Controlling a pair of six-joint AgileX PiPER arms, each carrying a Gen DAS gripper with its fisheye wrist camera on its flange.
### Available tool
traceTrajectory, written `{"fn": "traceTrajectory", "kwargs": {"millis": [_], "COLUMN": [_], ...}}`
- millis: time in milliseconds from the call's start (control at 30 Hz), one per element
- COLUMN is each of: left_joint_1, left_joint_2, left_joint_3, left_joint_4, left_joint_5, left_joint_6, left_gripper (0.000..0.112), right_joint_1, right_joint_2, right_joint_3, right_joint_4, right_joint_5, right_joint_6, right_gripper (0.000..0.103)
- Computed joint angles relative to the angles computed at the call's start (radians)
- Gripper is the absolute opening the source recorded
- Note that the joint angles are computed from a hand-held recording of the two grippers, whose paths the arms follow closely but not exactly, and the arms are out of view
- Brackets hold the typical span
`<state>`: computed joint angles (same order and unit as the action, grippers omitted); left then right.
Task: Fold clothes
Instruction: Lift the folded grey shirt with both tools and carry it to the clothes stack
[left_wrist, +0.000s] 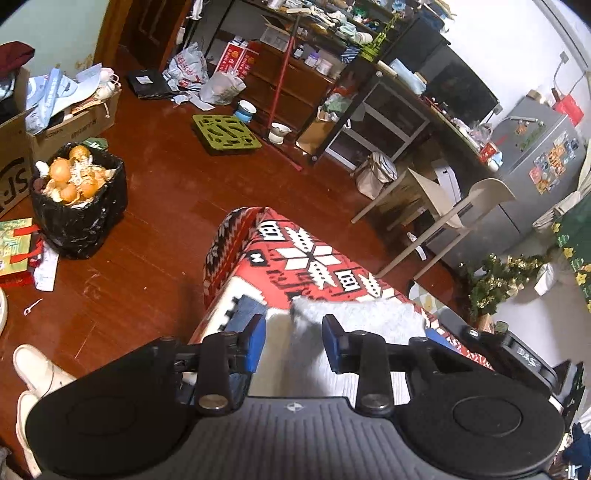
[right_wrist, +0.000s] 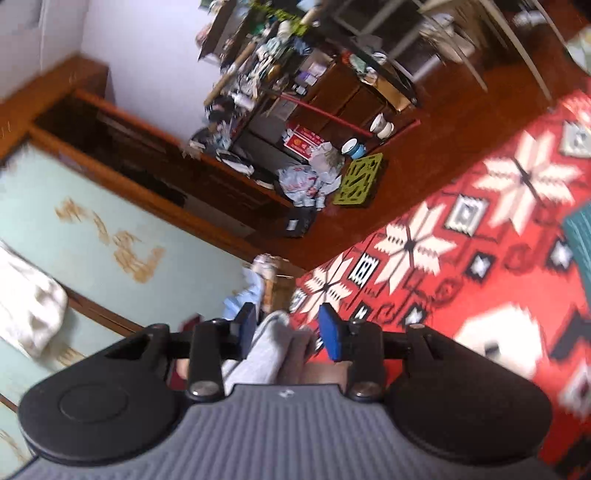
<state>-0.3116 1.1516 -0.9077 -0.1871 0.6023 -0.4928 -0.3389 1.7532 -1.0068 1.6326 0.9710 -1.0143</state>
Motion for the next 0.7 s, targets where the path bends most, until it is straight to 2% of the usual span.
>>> {"fn": "traceTrajectory", "kwargs": {"millis": [33,67,167,267,367,500,600,700], "left_joint_1": [0.007,0.015,0.015,-0.013,-0.108,-0.205,-0.214,-0.268], "left_joint_2": [-0.035,-0.071,-0.161,-0.254,-0.323,-0.383,-0.418,-0.445], "left_joint_3": [0.020,0.038,0.099,0.163,0.216,0.270,0.301,0.321], "left_joint_4": [-0.022,-0.045,-0.088,-0.114,-0.047,0.047,0.023,0.075], "left_joint_5": [0.017,0.035,0.084,0.111,0.098,0.059,0.047,0.046], "left_joint_6": [0.013,0.027,0.019,-0.014,-0.140,-0.294,-0.299,-0.377], "left_gripper": [0.033,0.033,0.033,0.033,0.034,0.034,0.033,0.033], "right_joint_1": [-0.028,-0.056,-0.107,-0.126,-0.109,-0.080,-0.072,-0.050], "right_joint_2": [-0.011,-0.021,-0.047,-0.082,-0.118,-0.142,-0.162,-0.171], "right_joint_3": [0.025,0.049,0.139,0.262,0.363,0.436,0.492,0.538], "right_joint_4": [-0.022,-0.048,-0.101,-0.082,-0.061,-0.029,-0.008,0.009], "right_joint_5": [0.036,0.071,0.144,0.215,0.235,0.216,0.216,0.226], "right_joint_6": [0.021,0.044,0.053,0.003,-0.056,-0.060,-0.069,-0.085], "right_gripper": [0.021,0.018,0.018,0.018,0.018,0.018,0.018,0.018]}}
